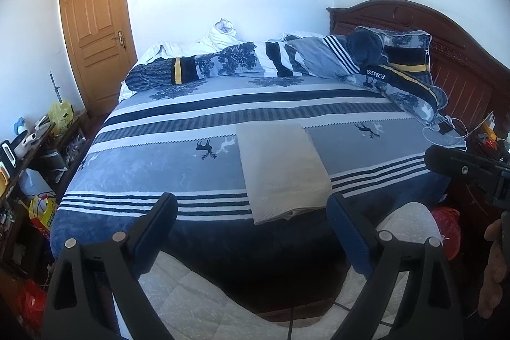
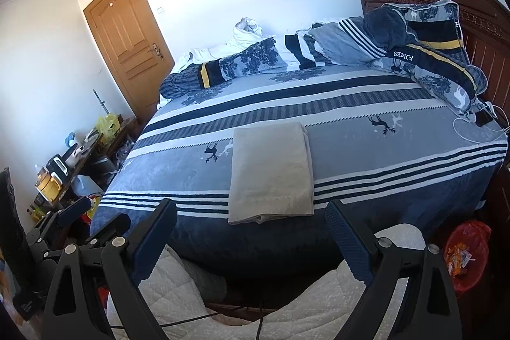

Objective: Fold small clothes

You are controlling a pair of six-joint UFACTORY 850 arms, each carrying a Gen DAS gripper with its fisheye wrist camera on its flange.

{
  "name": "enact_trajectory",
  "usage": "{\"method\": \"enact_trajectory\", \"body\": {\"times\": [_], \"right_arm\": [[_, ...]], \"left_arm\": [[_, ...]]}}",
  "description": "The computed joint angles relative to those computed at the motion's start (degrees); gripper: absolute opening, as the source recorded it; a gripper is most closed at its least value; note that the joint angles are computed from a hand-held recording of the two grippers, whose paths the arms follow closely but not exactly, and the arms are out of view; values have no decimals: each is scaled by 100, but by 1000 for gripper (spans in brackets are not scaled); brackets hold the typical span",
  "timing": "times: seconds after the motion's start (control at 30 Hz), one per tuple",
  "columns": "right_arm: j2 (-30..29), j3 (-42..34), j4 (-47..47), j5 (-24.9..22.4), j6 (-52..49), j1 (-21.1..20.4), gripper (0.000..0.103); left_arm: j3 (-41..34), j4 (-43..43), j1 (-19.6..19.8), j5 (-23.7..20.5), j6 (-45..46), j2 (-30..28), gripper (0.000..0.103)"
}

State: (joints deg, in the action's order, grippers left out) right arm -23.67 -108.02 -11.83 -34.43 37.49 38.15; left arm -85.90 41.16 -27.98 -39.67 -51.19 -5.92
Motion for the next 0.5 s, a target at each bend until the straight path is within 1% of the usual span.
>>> {"method": "enact_trajectory", "body": {"times": [0.37,0.5], "right_arm": [[-37,-27,56,-12,-49,-9,97],[-34,-15,46,-17,-32,-2,97]], "left_arm": [[-30,148,-96,-116,-208,-29,94],[-73,3,-89,-133,-93,-71,94]]}}
